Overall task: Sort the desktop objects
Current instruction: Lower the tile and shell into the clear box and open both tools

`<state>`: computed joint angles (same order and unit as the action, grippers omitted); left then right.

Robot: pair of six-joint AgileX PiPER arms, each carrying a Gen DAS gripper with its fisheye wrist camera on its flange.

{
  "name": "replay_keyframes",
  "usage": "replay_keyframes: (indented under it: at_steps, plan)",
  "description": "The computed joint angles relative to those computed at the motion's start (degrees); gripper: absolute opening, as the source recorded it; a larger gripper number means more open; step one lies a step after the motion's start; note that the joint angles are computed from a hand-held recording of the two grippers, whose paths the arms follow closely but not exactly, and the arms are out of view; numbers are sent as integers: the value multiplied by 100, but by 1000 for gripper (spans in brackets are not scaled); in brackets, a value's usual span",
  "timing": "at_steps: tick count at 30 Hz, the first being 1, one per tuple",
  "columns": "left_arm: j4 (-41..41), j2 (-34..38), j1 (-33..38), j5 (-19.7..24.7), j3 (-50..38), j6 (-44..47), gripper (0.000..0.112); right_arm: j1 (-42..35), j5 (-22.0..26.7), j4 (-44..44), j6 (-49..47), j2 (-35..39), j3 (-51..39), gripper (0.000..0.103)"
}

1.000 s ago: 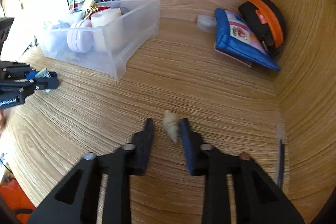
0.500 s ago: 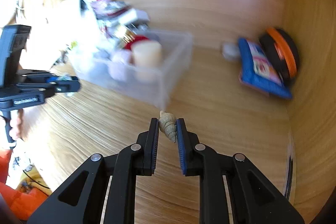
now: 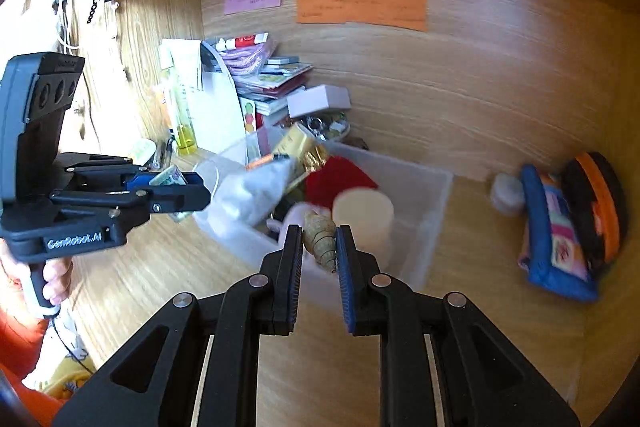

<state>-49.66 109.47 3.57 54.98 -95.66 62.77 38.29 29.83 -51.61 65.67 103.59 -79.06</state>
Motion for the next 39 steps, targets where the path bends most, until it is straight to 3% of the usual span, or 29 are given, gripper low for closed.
replay_keyframes:
  at_steps: [5,12,17,21,25,29,36,39]
  plan:
    - [395,653,-97,254,-1038,-594,15,-176,112,870,-1140,632,-959,15]
    - [909,1560,-299,603,-2432,-1415,15,-402,684,1968,-2581,1563,-2374,15]
    - [1189,2337,-412,1017,-3697,-2031,15,-564,1248,2391,-3231,2286,-3580,15]
    - [1356,2668,-464,1130,-4129,-2167,15,-618,1553,2471,-3462,2731,-4269,15]
    - [1369,2885,-451,1326,-4436,-2213,15,-645,1630,2568,-3715,2936,-4534,15]
    - [1334,2764,-449,1182,-4186,-2062,15,-657,1600,2538,-3727,2983,-4528,15]
    - [1450,2952,-506,1286,-4485,-2252,16,-647,1375,2292,-3498,2802,-4111,16]
    - [1408,2997,-495,1353,-4576,-2280,28,-655,1313,2259,-3474,2755,-3991,16]
